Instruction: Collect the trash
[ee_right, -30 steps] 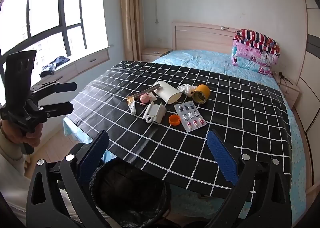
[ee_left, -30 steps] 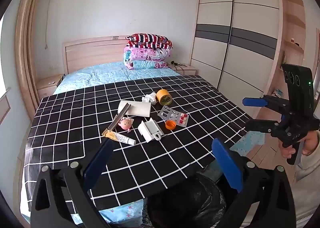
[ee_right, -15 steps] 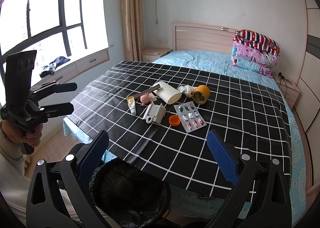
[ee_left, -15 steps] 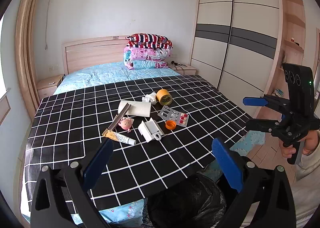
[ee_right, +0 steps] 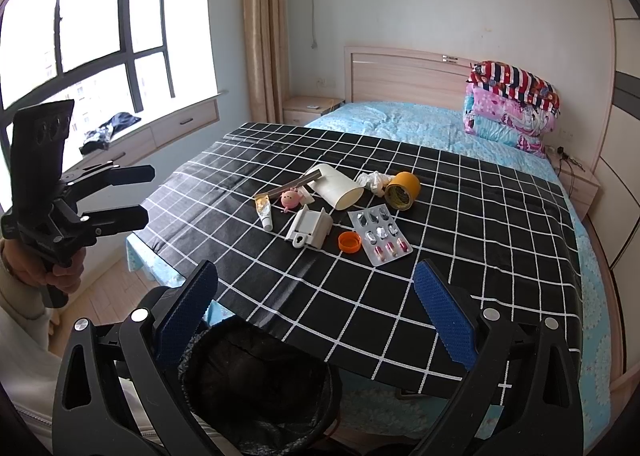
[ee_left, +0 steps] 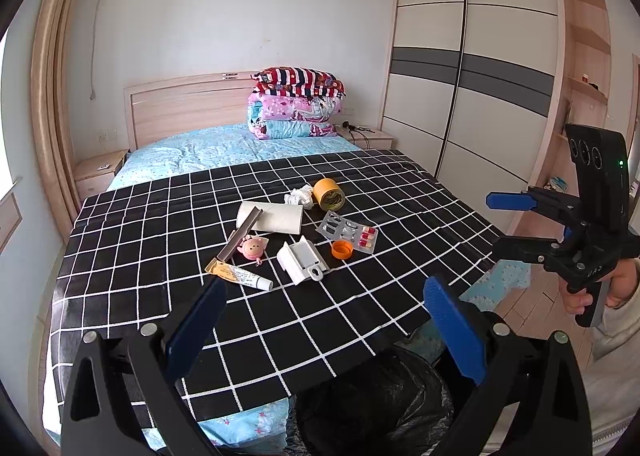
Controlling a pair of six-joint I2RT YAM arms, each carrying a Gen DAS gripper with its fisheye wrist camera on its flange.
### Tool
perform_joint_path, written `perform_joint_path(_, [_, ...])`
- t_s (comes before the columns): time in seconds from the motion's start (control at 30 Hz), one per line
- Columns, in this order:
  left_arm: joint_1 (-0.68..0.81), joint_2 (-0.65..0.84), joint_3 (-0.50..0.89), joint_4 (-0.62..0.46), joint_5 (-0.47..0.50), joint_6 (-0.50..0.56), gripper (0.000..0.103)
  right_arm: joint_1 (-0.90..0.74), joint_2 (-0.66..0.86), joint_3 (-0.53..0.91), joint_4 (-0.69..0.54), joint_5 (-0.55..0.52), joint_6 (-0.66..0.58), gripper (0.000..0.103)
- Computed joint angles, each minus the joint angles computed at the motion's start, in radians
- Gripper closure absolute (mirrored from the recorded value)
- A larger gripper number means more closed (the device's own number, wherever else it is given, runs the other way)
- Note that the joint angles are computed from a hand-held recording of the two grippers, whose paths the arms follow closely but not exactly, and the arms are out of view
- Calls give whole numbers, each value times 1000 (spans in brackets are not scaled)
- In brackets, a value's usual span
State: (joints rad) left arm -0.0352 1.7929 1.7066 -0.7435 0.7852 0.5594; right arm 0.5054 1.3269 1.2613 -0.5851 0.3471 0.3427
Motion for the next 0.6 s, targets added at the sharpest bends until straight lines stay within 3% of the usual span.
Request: perform_joint_path(0.6, [0,-1,-6,4,0,3,8,4,-2,-9,7,3,2,3])
